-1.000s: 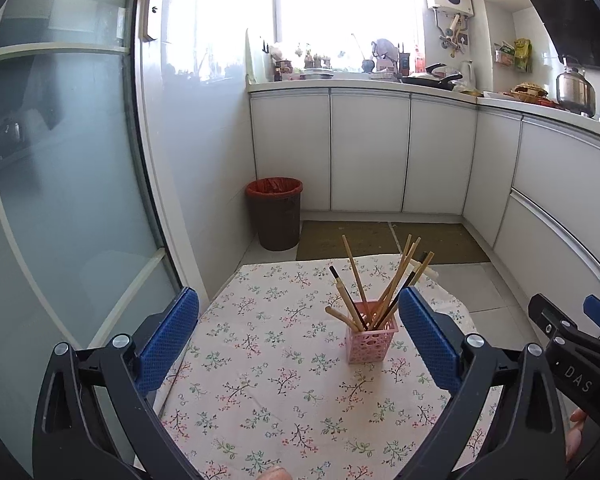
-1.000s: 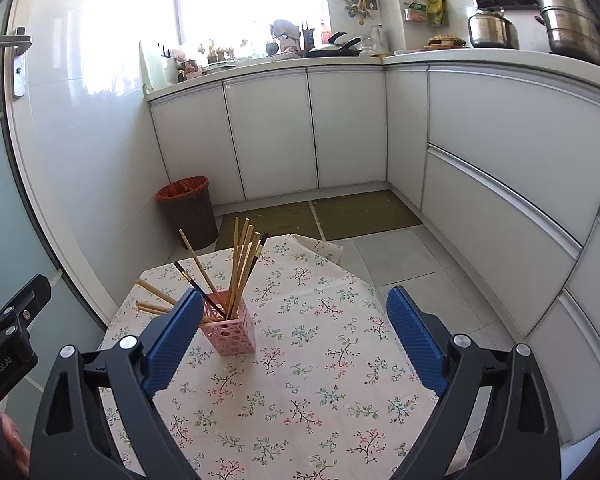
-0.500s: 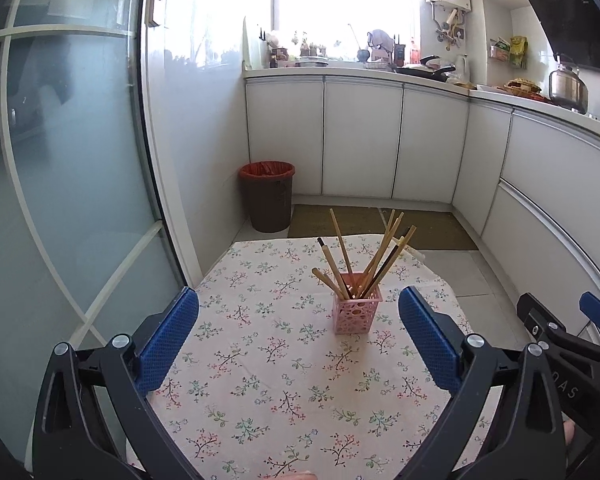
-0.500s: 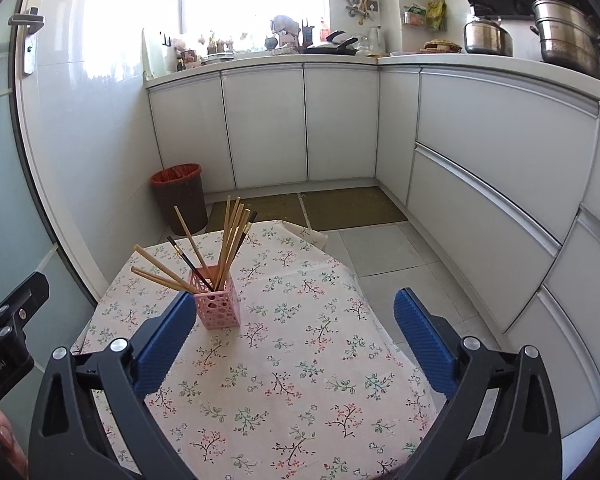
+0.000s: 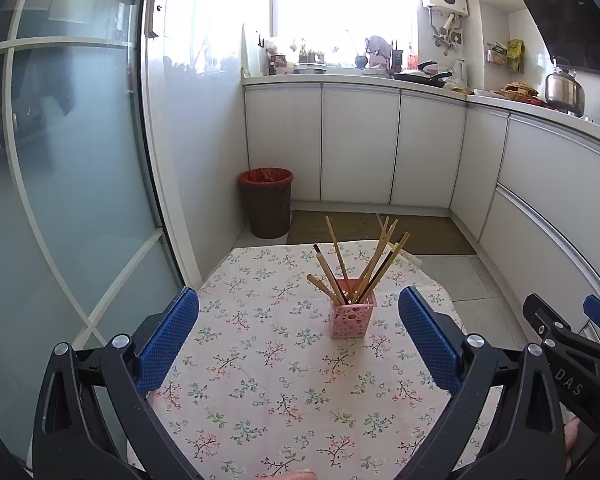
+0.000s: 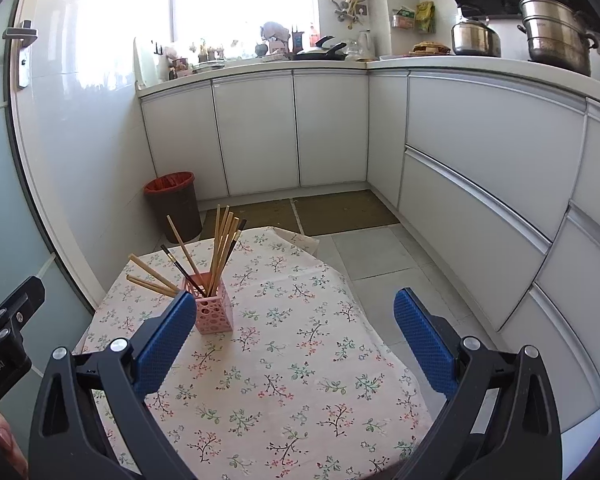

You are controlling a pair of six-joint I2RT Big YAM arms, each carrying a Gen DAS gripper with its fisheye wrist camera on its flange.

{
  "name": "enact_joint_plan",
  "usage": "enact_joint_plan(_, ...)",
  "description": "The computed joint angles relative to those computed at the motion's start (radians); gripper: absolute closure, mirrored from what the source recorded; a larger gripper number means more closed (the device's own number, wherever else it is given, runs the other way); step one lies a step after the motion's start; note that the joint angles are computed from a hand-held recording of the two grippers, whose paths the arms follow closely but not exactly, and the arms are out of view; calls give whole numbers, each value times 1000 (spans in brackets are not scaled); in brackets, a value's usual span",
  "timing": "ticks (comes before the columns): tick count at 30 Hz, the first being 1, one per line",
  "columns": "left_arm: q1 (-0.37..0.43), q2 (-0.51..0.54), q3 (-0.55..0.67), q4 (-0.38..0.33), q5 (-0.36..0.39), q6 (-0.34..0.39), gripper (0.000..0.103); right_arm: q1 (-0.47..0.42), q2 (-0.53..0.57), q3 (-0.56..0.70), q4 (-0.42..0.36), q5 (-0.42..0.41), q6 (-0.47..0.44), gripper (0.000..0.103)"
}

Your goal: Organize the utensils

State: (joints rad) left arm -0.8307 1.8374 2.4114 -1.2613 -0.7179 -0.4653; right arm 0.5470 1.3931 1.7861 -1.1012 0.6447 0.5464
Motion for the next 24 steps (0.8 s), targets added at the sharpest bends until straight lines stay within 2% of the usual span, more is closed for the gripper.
enact_joint_plan(11,-8,-14,-17,18,0,1,7,6,-16,-5,-22,22,32,7)
enact_joint_plan(24,-9,-5,-3,12,-6,-3,7,0,-21,-8,-27,13,41,7)
